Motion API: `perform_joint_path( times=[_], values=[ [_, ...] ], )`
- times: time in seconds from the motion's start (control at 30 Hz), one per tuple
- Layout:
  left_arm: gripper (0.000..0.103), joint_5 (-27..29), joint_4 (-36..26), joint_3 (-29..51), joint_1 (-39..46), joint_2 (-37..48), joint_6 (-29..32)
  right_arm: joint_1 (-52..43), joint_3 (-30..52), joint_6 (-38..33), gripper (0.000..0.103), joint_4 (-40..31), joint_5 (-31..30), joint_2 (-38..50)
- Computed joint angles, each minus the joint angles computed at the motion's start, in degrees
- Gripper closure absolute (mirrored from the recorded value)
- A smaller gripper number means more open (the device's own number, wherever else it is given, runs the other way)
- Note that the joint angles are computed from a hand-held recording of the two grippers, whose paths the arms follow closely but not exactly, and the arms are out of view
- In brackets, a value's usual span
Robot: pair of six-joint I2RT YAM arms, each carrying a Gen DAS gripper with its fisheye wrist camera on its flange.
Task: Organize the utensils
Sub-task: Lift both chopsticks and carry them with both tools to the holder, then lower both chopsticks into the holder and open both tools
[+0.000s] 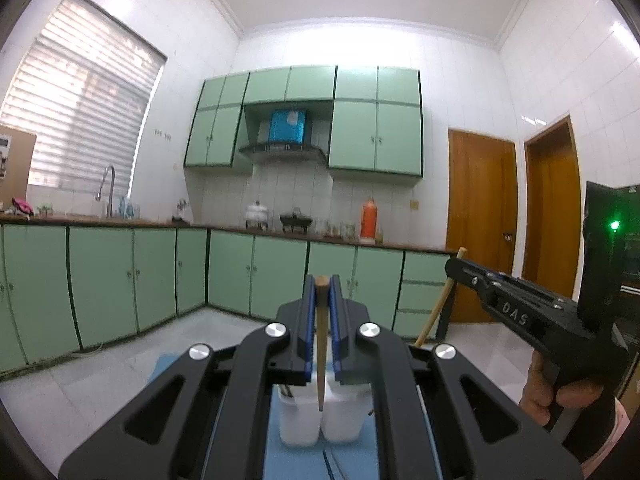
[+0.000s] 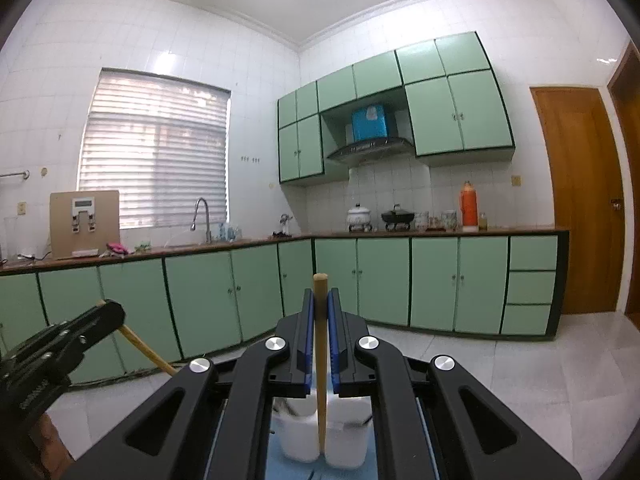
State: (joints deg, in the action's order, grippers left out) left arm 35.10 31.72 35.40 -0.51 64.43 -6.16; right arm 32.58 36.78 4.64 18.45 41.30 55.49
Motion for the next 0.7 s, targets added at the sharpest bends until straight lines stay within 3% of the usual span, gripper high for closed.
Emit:
perform_joint_path(
  times=[0.27, 0.7],
  values=[
    [0.097, -8.05, 3.91, 8.48, -7.27, 10.87, -0.27, -10.62, 6.76, 0.5, 0.096, 1.91, -8.18, 8.57],
    [0.097, -14.21, 0.67, 21.96, -12.49, 30.9, 4.5, -20.77, 10.78, 4.1, 0.096, 8.04, -16.96, 26.17]
  ],
)
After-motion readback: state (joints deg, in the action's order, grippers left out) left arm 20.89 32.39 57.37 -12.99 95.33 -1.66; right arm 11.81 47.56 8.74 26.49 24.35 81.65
